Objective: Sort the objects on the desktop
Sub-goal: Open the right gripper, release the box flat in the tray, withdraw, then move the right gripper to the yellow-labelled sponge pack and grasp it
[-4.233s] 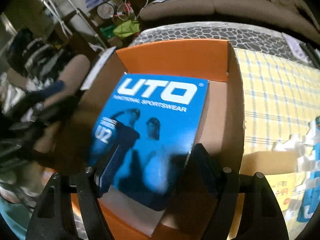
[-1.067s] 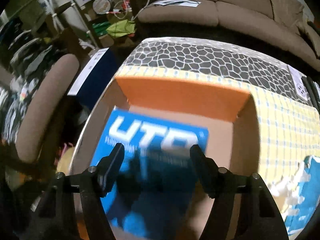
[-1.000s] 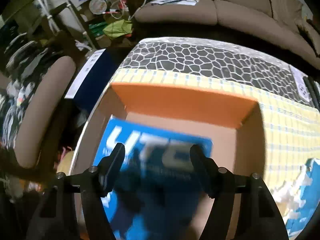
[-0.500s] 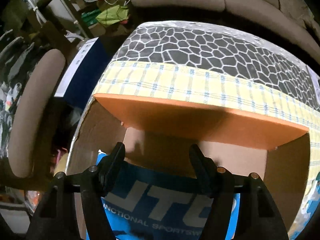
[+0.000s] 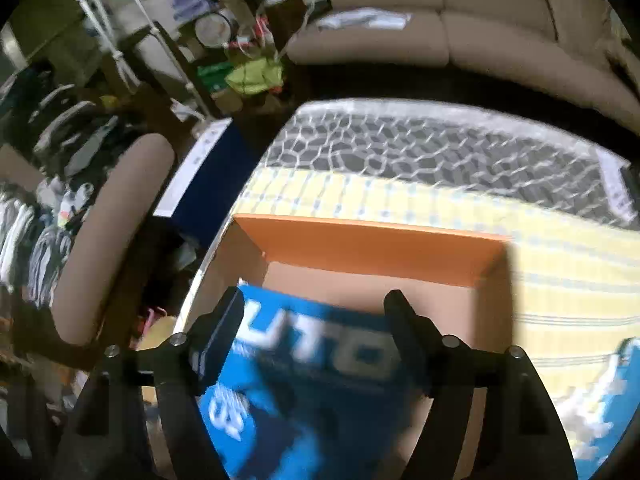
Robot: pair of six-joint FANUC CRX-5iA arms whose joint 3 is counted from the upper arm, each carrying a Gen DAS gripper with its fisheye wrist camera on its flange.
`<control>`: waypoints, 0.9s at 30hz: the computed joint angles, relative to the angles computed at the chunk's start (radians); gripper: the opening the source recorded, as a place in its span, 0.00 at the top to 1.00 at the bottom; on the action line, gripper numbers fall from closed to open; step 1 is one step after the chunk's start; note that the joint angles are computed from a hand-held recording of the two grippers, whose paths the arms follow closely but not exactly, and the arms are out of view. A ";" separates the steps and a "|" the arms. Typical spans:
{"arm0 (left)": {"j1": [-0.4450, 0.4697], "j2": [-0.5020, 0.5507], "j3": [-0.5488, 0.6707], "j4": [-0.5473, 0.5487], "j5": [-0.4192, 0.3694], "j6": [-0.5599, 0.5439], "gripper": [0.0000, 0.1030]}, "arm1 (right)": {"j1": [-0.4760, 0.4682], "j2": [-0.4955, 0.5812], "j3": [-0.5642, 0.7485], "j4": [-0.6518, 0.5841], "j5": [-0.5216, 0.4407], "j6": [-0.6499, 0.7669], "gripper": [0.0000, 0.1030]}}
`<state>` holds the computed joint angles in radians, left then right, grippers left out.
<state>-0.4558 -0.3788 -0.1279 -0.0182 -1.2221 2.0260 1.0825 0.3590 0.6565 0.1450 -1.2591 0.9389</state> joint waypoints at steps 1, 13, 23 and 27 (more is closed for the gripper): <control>-0.023 0.010 0.024 -0.021 -0.007 0.014 0.33 | 0.006 -0.044 -0.053 0.023 0.015 -0.008 0.23; -0.274 0.182 0.241 -0.150 0.017 0.187 0.12 | 0.037 -0.472 -0.564 0.218 0.085 -0.239 0.16; -0.418 0.355 0.362 -0.209 0.082 0.279 0.10 | 0.060 -0.670 -0.804 0.322 0.151 -0.422 0.00; -0.437 0.382 0.369 -0.231 0.085 0.303 0.10 | 0.040 -0.680 -0.844 0.273 0.181 -0.426 0.00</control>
<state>-0.8924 0.0036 0.2416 -0.2490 -1.1369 2.3293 1.1225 -0.3207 -0.1877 0.4175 -1.0777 0.5128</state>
